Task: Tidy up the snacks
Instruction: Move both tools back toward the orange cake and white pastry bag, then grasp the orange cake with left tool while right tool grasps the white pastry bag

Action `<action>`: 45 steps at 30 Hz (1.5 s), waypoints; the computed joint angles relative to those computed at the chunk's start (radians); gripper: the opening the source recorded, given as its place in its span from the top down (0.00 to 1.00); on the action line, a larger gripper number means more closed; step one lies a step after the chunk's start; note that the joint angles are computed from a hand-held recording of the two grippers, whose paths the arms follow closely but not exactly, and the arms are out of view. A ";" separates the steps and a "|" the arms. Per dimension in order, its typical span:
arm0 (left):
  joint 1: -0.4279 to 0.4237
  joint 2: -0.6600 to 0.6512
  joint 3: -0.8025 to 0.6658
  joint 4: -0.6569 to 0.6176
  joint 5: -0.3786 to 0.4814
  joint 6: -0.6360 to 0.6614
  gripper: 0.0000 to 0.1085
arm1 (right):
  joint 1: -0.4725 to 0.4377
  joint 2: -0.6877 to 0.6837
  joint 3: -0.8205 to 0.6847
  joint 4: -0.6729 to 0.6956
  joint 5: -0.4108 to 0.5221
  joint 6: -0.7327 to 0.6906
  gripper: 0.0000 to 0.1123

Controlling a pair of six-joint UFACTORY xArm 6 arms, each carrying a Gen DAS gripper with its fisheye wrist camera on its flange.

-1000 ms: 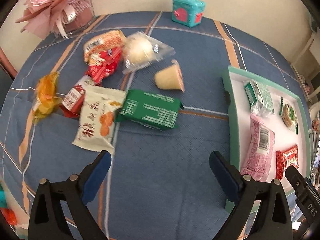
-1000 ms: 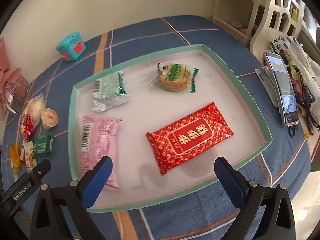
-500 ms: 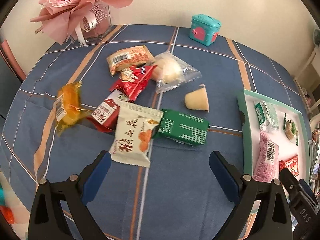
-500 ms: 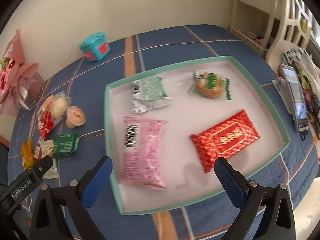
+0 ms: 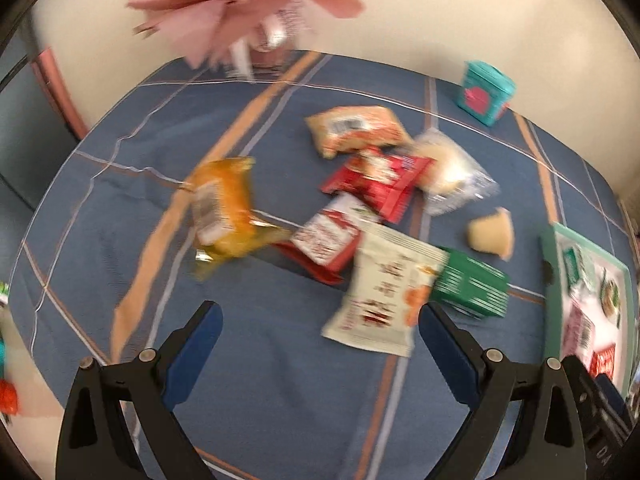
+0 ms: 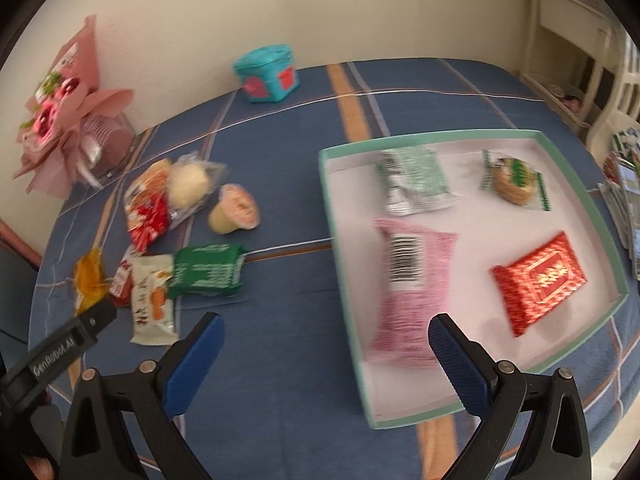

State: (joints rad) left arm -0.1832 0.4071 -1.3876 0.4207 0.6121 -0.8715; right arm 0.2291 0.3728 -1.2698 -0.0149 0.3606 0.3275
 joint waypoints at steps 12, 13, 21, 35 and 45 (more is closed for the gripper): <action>0.106 -0.047 0.069 -0.028 -0.060 0.027 0.09 | 0.094 0.066 -0.075 0.070 0.009 -0.045 0.08; 0.112 -0.048 0.071 -0.031 -0.062 0.031 0.09 | 0.102 0.075 -0.086 0.073 0.012 -0.049 0.08; 0.150 -0.030 0.068 -0.140 -0.096 0.122 0.08 | 0.148 0.136 -0.155 0.139 0.024 -0.076 0.08; 0.196 0.077 -0.053 -0.307 -0.085 0.268 0.08 | 0.194 0.261 -0.300 0.116 0.069 -0.049 0.08; 0.206 0.172 -0.151 -0.384 -0.043 0.338 0.12 | 0.212 0.352 -0.420 0.009 0.116 0.014 0.13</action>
